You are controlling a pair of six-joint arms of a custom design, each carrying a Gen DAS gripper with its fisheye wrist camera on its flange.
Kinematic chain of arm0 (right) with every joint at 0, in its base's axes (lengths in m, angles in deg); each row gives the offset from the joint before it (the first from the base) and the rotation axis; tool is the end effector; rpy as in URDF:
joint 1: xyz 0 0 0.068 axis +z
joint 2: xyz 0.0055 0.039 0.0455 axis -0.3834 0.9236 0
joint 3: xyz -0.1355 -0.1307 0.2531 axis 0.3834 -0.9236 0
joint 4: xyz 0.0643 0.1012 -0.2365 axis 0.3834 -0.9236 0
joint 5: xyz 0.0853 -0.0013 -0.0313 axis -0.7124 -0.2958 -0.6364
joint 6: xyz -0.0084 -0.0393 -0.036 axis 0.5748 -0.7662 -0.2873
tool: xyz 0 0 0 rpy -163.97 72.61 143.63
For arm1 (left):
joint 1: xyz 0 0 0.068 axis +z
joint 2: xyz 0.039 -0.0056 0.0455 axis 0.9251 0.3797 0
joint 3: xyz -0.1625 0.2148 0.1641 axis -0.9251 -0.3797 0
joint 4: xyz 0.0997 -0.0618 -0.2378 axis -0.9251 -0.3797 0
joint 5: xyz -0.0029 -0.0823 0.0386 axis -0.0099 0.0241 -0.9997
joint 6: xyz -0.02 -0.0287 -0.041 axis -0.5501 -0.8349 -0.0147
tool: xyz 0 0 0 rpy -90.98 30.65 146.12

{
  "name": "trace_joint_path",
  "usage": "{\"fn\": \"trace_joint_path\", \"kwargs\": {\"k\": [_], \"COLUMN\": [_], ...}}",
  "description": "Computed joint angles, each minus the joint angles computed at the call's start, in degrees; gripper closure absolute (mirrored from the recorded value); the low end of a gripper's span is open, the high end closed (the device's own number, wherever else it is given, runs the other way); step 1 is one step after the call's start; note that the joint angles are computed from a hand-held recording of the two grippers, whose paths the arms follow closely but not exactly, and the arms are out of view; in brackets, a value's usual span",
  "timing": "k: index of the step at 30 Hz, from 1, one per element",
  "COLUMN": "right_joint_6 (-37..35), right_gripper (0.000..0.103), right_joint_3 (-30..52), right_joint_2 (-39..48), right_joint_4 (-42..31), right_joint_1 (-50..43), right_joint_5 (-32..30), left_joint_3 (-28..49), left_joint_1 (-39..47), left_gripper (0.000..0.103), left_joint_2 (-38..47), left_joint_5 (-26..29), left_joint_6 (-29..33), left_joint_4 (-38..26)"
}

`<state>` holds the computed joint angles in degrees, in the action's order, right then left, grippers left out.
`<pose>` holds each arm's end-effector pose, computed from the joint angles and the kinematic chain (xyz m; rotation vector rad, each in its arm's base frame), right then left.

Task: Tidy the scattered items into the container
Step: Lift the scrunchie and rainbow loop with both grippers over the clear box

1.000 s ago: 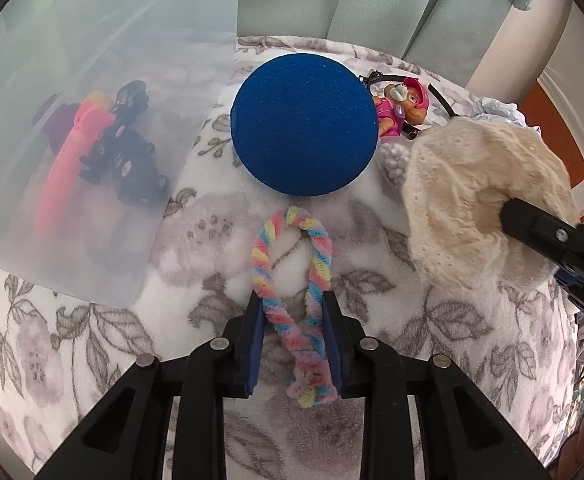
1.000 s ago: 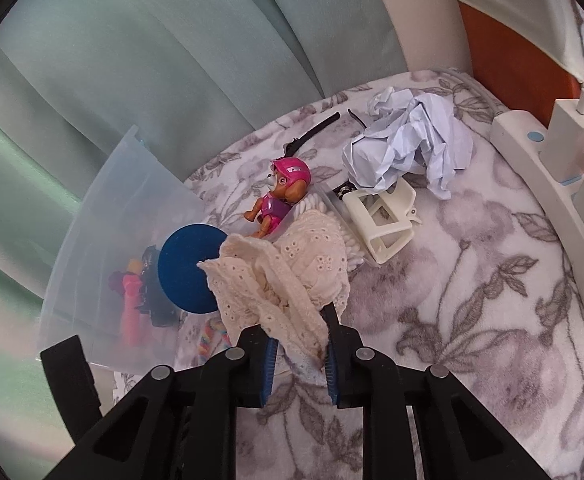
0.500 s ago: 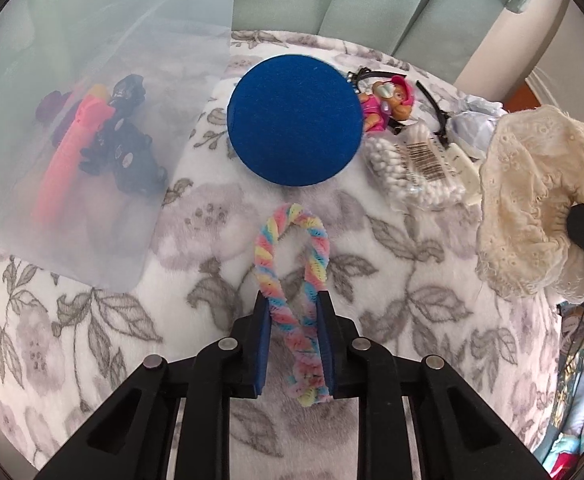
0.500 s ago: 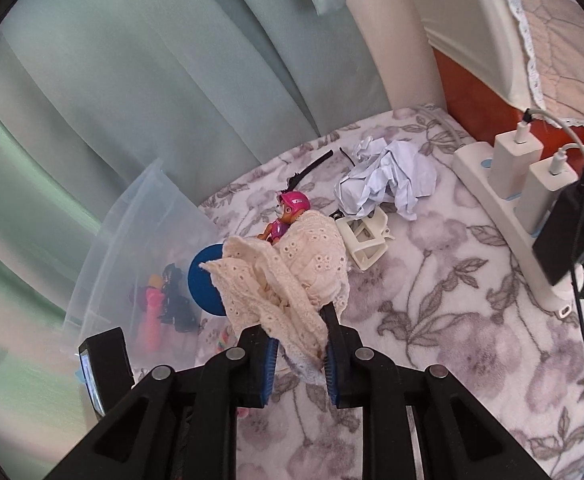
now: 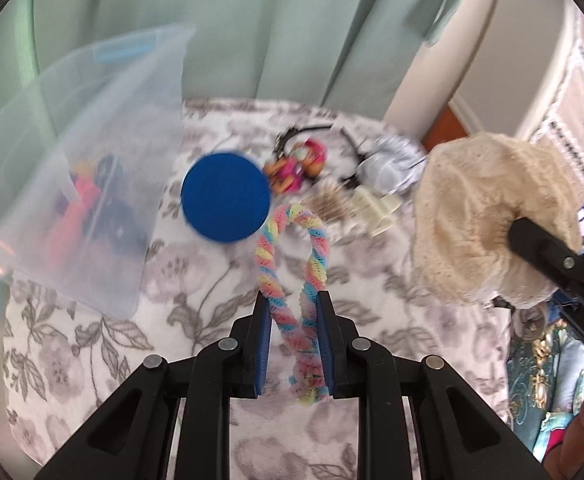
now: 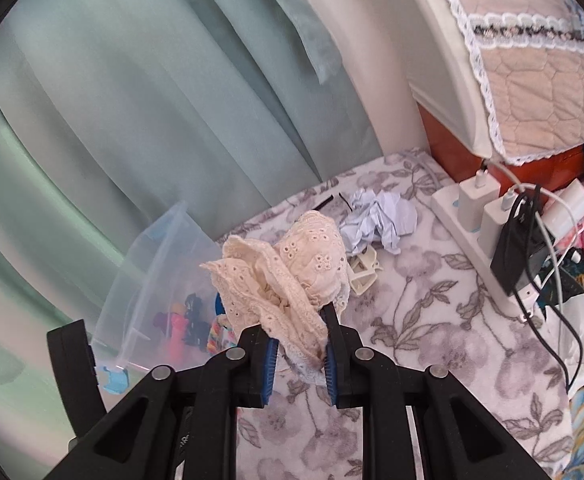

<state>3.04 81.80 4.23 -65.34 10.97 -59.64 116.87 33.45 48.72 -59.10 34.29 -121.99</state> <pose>0.1711 0.1070 0.3562 0.3408 2.2713 0.5849 0.2409 -0.1614 0.3271 0.2090 2.5575 -0.3217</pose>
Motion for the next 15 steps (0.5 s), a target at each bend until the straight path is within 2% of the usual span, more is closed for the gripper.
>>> {"fn": "trace_joint_path", "kwargs": {"k": [15], "right_joint_6": [1.9], "right_gripper": [0.081], "right_joint_3": [11.1], "right_joint_2": [-2.4], "right_joint_4": [-5.8], "right_joint_1": [11.4], "right_joint_5": [15.3], "left_joint_3": [10.4], "left_joint_1": [-0.8], "left_gripper": [0.081], "left_joint_2": [-7.9], "left_joint_5": [-0.9], "left_joint_6": [3.6], "left_joint_4": [-2.7]}}
